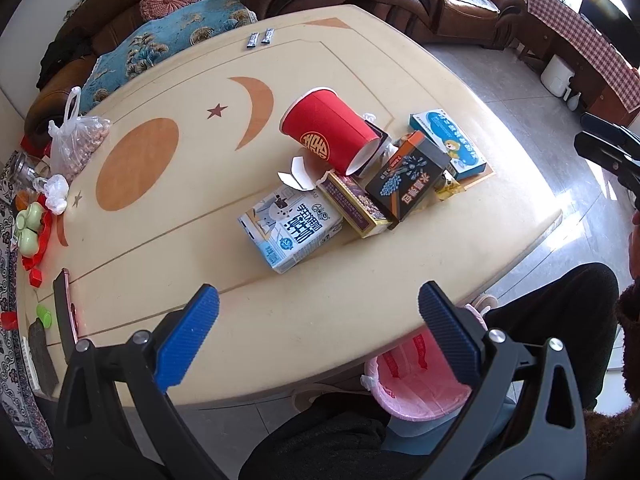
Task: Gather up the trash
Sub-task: 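Move the left tool toward the white milk carton while the right tool approaches the blue medicine box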
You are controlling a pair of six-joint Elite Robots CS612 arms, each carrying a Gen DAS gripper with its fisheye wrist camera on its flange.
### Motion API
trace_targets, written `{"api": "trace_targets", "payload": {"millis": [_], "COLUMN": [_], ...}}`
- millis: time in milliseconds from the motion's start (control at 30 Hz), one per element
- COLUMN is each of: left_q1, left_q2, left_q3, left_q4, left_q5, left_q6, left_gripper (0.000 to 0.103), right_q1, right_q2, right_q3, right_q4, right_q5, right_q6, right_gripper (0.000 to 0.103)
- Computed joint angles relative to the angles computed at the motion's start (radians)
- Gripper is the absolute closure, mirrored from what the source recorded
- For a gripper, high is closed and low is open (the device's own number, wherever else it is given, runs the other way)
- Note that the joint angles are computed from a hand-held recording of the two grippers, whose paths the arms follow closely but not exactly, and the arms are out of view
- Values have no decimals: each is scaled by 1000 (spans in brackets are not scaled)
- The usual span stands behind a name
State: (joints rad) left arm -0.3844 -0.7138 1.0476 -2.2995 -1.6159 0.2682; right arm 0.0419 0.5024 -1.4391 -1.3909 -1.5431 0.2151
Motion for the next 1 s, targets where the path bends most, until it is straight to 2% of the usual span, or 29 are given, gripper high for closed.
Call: {"api": "trace_targets", "payload": {"millis": [633,1000], "left_q1": [8,16], "left_q2": [115,205], "left_q3": [-170,-312], "left_q4": [143,245], "left_q5": [-24,-22], "left_q6": [93,136], "left_gripper": [5,5], "right_q1": [-6,-11], "right_q2": [-26,-55], "right_q3": [132,250], "right_q4": [-11,-15], "right_q5": [-3,34], "right_q6": [-20,-31], "right_gripper": [6,6]}}
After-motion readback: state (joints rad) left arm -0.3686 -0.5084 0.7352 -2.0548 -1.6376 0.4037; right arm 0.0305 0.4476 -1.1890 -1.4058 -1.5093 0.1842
